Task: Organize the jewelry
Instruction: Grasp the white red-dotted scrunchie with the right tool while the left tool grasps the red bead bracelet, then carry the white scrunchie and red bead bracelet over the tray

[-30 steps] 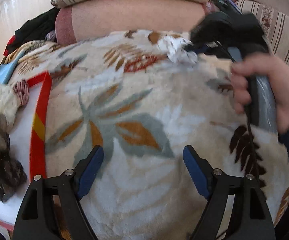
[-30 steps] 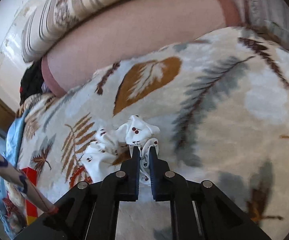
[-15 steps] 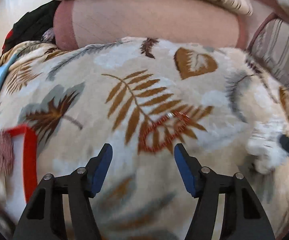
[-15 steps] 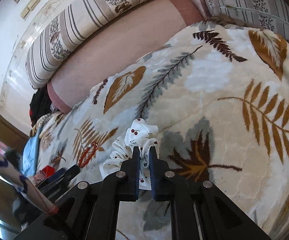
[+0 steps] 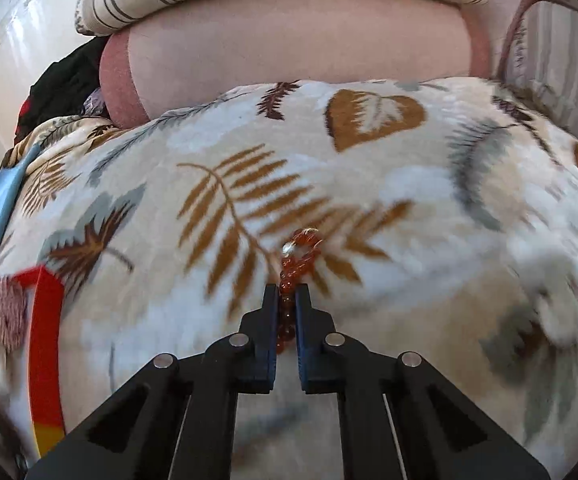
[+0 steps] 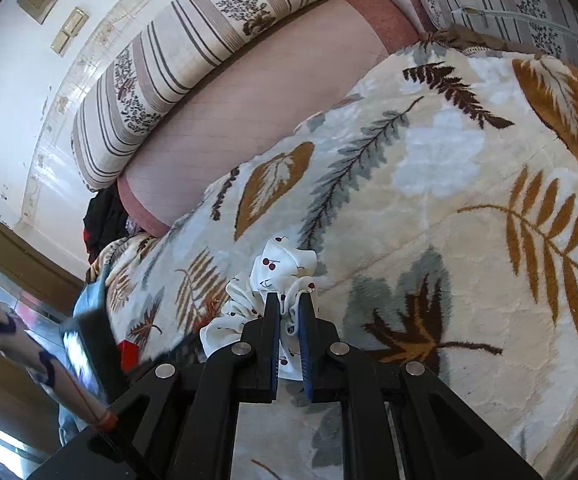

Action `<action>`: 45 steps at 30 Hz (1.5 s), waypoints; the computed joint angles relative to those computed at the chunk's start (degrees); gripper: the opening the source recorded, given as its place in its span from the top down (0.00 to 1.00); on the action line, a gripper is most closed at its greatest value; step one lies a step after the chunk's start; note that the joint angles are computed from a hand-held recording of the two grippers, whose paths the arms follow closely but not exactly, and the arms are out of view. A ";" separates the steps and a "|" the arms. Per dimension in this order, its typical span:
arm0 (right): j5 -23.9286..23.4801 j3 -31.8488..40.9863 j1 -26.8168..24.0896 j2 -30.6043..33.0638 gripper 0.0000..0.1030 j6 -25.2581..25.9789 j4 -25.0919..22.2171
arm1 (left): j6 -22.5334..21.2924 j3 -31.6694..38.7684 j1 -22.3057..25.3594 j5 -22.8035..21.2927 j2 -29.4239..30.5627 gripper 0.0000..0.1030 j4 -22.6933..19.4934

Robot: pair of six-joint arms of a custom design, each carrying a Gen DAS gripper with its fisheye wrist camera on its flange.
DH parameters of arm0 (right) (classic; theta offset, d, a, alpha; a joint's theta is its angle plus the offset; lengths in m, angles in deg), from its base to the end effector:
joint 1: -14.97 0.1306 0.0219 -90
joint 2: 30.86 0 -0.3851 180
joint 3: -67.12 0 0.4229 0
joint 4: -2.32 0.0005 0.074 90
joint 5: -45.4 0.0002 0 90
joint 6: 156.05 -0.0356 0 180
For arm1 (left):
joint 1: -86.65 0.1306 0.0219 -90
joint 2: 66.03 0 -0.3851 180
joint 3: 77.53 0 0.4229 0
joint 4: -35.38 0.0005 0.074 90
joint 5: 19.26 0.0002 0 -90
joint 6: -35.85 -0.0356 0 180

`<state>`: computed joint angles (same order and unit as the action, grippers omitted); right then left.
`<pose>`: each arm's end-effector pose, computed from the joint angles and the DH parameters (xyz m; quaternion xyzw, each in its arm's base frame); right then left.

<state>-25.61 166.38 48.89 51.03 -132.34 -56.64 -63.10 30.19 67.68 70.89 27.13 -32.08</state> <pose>0.3815 0.2420 0.5665 0.3157 0.8451 0.2138 0.3748 0.4901 -0.1691 0.5339 0.2291 0.9199 -0.0290 0.3168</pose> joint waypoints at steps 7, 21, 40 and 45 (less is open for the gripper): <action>2.82 2.90 1.79 0.86 0.91 2.55 -0.67 | -0.07 -8.97 4.10 8.23 -11.29 0.93 -1.80; 13.38 7.49 12.04 1.05 0.91 5.91 -2.34 | -6.46 -12.37 18.41 19.31 -24.93 0.93 -6.16; 19.39 12.01 24.81 7.46 0.91 5.27 -11.43 | -10.94 -17.66 24.97 27.97 -28.54 0.93 -3.67; 20.08 13.12 25.34 9.05 0.91 7.72 -11.32 | -10.93 -18.21 24.97 26.99 -29.07 0.93 -2.44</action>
<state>-5.53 179.50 74.23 60.08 -124.62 -67.96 -74.03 11.98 92.65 97.88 -1.94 -34.52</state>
